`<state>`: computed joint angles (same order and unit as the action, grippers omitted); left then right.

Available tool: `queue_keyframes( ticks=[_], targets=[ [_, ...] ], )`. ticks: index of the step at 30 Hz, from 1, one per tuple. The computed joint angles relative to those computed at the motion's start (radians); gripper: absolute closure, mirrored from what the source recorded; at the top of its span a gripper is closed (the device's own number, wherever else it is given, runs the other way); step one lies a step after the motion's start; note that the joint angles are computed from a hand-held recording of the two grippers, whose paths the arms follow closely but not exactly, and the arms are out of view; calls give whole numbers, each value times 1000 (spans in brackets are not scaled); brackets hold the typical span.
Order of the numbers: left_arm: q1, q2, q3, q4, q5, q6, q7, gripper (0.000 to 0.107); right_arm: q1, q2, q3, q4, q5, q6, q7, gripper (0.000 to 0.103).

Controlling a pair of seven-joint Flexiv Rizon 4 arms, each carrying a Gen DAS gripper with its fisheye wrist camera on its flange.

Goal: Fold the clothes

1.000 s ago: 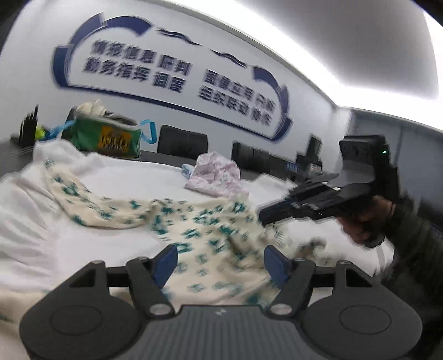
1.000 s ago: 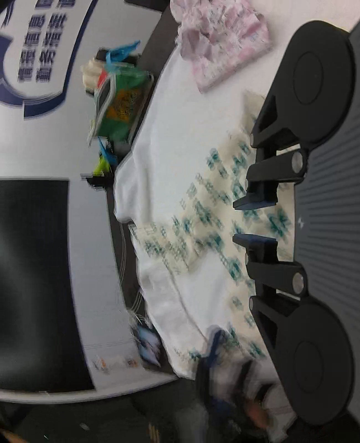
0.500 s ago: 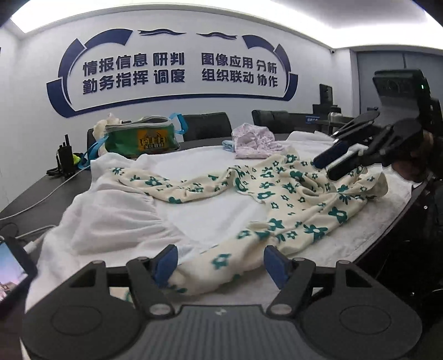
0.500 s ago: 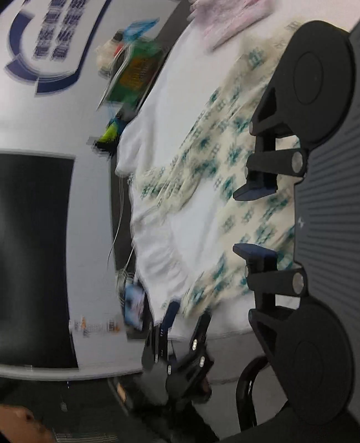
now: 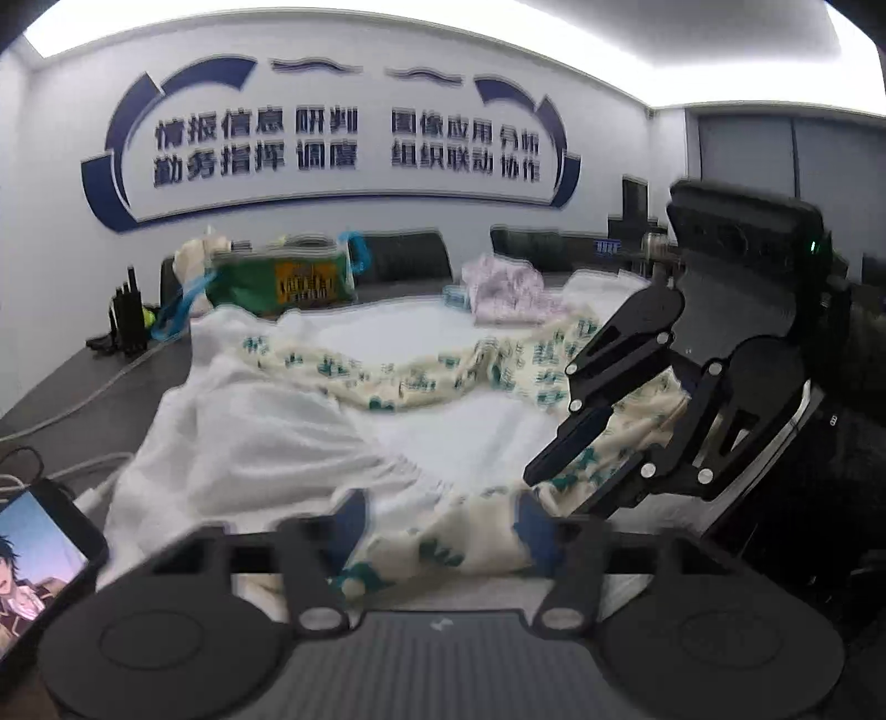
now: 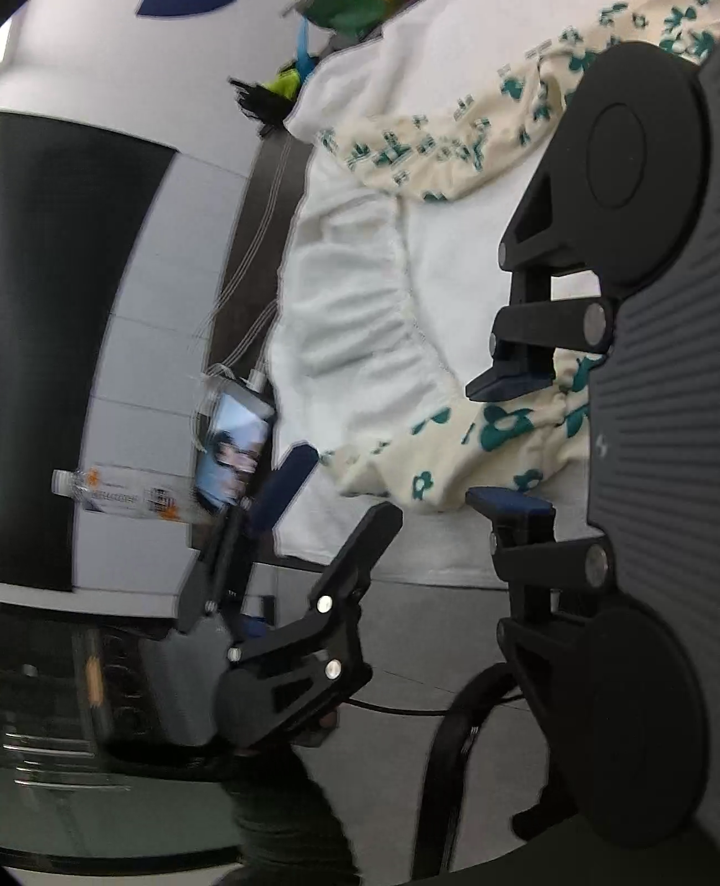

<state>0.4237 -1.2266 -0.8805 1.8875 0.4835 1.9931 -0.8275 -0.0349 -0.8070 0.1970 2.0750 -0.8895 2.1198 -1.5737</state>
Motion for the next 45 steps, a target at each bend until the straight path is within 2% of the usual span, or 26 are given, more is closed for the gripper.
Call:
queue_keyframes(
  ticks=[1, 5, 7, 10, 12, 14, 15, 17, 18, 20, 22, 24, 26, 28, 30, 31, 32, 33, 34, 35, 37, 39, 40, 41, 42, 45],
  targets=[
    [-13, 14, 16, -8, -18, -14, -4, 98, 9, -7, -16, -5, -11, 9, 28, 69],
    [14, -20, -3, -21, -42, -36, -17, 97, 185, 9, -265, 23, -55, 202, 197, 69],
    [22, -19, -13, -10, -50, -35, -22, 95, 182, 11, -276, 24, -63, 230, 239, 69],
    [38, -19, -30, 5, -56, -34, -33, 87, 215, 14, -303, 22, -38, 172, 233, 69],
    [74, -48, -87, 15, -44, -47, -36, 79, 152, 18, -272, -13, -146, 145, 288, 69],
    [93, -69, -134, 20, -46, -53, -41, 65, 77, 20, -220, -51, -229, 130, 317, 69],
    [74, -61, -133, 9, -74, -53, -58, 64, 78, 34, -226, -57, -194, 138, 301, 69],
    [34, -42, -128, -18, -123, -57, -99, 62, 49, 47, -187, -116, -112, 73, 298, 66],
    [7, -24, -112, -40, -150, -65, -120, 62, 17, 42, -147, -164, -93, 19, 308, 66],
    [-51, 13, -73, -85, -204, -82, -164, 62, -63, -4, 8, -286, 14, -139, 243, 66],
    [-145, 73, 26, -128, -267, -44, -226, 62, -96, -74, 160, -429, 199, -314, 94, 66],
    [-217, 107, 107, -160, -319, -19, -285, 62, -127, -166, 287, -573, 224, -456, 26, 65],
    [-278, 135, 183, -180, -375, -7, -344, 63, -71, -220, 284, -685, 261, -559, -17, 63],
    [-332, 159, 258, -190, -430, 1, -399, 63, 5, -265, 214, -783, 255, -629, 6, 62],
    [-387, 184, 333, -195, -482, 3, -450, 64, -13, -326, 274, -851, 187, -710, 35, 65],
    [-390, 184, 344, -195, -475, 10, -464, 65, -57, -369, 353, -871, 100, -753, 60, 70],
    [-394, 181, 353, -195, -463, 24, -478, 65, -110, -413, 430, -875, -50, -771, 137, 92],
    [-399, 179, 362, -195, -452, 38, -492, 65, -153, -437, 476, -860, -157, -750, 184, 100],
    [-405, 177, 373, -196, -442, 52, -506, 65, -190, -452, 521, -844, -206, -730, 172, 100],
    [-416, 178, 389, -198, -438, 64, -519, 65, -247, -475, 599, -805, -228, -684, 94, 100],
    [-431, 174, 408, -209, -427, 74, -546, 65, -359, -502, 762, -678, -114, -601, -211, 100],
    [-439, 173, 421, -218, -415, 78, -575, 65, -416, -491, 871, -613, 65, -694, -477, 100],
    [-438, 174, 422, -220, -407, 73, -591, 65, -425, -482, 877, -601, 77, -732, -515, 100],
    [-436, 175, 422, -223, -399, 68, -607, 65, -414, -476, 850, -606, 39, -746, -488, 100],
    [-432, 177, 421, -221, -388, 66, -623, 65, -382, -446, 791, -613, 52, -738, -459, 100],
    [-361, 172, 362, -196, -287, 65, -657, 64, -215, -313, 555, -637, 321, -715, -525, 93]
  ],
)
